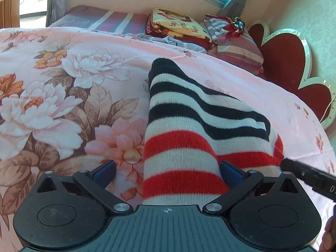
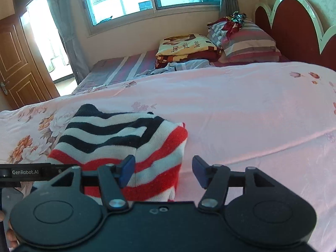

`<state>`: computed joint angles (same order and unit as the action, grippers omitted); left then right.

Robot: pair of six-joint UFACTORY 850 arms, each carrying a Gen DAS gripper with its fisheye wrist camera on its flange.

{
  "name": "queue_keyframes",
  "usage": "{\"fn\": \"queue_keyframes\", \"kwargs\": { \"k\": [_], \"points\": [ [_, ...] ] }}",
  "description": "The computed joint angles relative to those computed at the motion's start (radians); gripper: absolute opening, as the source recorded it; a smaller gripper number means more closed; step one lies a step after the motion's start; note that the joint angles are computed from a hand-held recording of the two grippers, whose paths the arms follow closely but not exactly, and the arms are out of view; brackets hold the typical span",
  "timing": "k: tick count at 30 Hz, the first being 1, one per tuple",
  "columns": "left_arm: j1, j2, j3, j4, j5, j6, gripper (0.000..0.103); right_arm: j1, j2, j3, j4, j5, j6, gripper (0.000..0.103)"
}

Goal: Fold small clothes

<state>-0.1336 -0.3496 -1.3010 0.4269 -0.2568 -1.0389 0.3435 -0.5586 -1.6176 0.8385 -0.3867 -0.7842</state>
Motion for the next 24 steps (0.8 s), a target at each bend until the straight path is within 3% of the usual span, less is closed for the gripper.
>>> {"fn": "queue_keyframes", "kwargs": {
  "k": [5, 9, 13, 15, 20, 24],
  "points": [
    [-0.004, 0.025, 0.03, -0.195, 0.017, 0.207, 0.103, -0.053, -0.024, -0.01, 0.123, -0.185, 0.016, 0.061],
    [-0.004, 0.039, 0.049, -0.367, 0.028, 0.374, 0.103, -0.081, -0.052, -0.032, 0.181, -0.286, 0.058, 0.064],
    [-0.004, 0.039, 0.051, -0.53, 0.034, 0.535, 0.103, -0.08, -0.069, -0.049, 0.192, -0.339, 0.043, 0.079],
    [-0.011, 0.037, 0.049, -0.578, 0.038, 0.596, 0.102, -0.07, -0.069, -0.047, 0.195, -0.328, 0.018, 0.08],
    [-0.014, 0.035, 0.055, -0.577, 0.058, 0.605, 0.102, -0.05, -0.076, -0.045, 0.22, -0.284, -0.037, 0.068],
    [-0.024, 0.057, 0.062, -0.45, 0.063, 0.472, 0.074, -0.048, -0.067, -0.041, 0.235, -0.289, -0.076, 0.043]
  ]
}}
